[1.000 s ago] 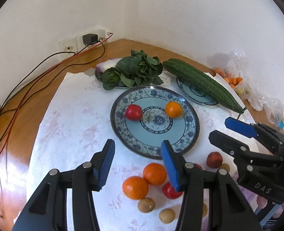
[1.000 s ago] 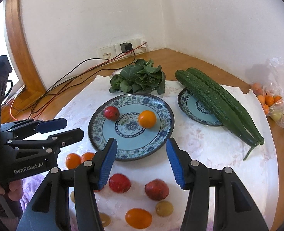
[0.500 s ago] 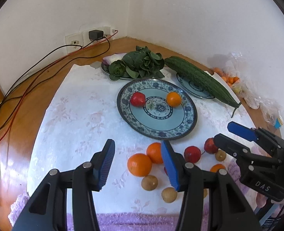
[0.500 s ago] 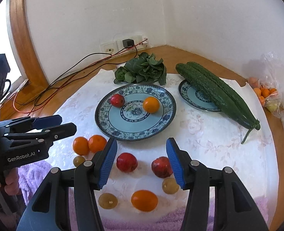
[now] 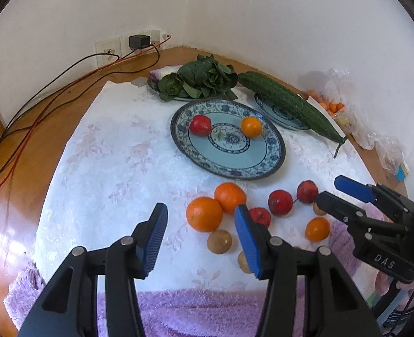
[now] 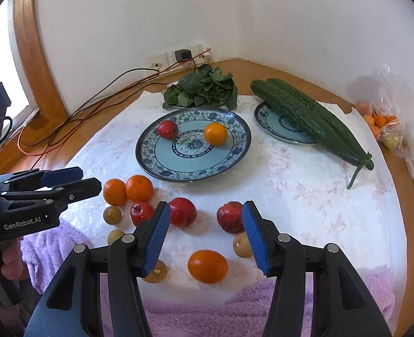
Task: Organize fruits
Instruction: 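Withdraw both open tools from the plate back to the fruit group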
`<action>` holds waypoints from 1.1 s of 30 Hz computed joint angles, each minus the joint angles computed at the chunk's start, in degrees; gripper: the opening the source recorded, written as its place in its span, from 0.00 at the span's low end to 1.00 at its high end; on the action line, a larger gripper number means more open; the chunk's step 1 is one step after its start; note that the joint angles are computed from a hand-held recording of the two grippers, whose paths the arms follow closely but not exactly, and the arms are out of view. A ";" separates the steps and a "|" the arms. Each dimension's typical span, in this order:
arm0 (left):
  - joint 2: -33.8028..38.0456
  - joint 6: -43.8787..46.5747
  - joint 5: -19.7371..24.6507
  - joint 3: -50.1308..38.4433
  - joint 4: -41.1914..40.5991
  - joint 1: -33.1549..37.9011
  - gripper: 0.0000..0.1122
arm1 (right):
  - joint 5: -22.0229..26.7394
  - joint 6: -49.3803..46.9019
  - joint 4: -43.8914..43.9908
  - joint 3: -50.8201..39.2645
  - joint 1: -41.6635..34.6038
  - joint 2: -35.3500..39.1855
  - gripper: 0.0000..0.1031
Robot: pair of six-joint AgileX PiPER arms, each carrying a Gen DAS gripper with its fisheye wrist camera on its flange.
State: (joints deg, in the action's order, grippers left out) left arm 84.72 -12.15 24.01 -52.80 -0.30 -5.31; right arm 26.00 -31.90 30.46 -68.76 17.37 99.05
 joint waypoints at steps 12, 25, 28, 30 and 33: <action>1.05 7.01 -0.68 1.95 -7.62 3.05 0.47 | -1.15 1.29 -1.33 3.05 -0.55 -1.03 0.53; 2.40 6.79 -0.99 2.31 -7.83 -0.25 0.47 | -1.05 -1.67 1.71 4.66 -1.65 -0.12 0.53; 2.81 6.21 -1.61 2.69 -7.17 -1.36 0.47 | -1.39 -3.07 3.20 5.72 -1.97 -0.37 0.53; 2.94 5.04 -2.44 3.18 -6.19 -1.86 0.47 | -1.42 -5.43 5.74 6.40 -2.39 -0.36 0.53; 3.14 4.36 -3.20 3.43 -5.83 -1.81 0.47 | -1.72 -8.25 8.94 7.07 -2.77 -0.27 0.53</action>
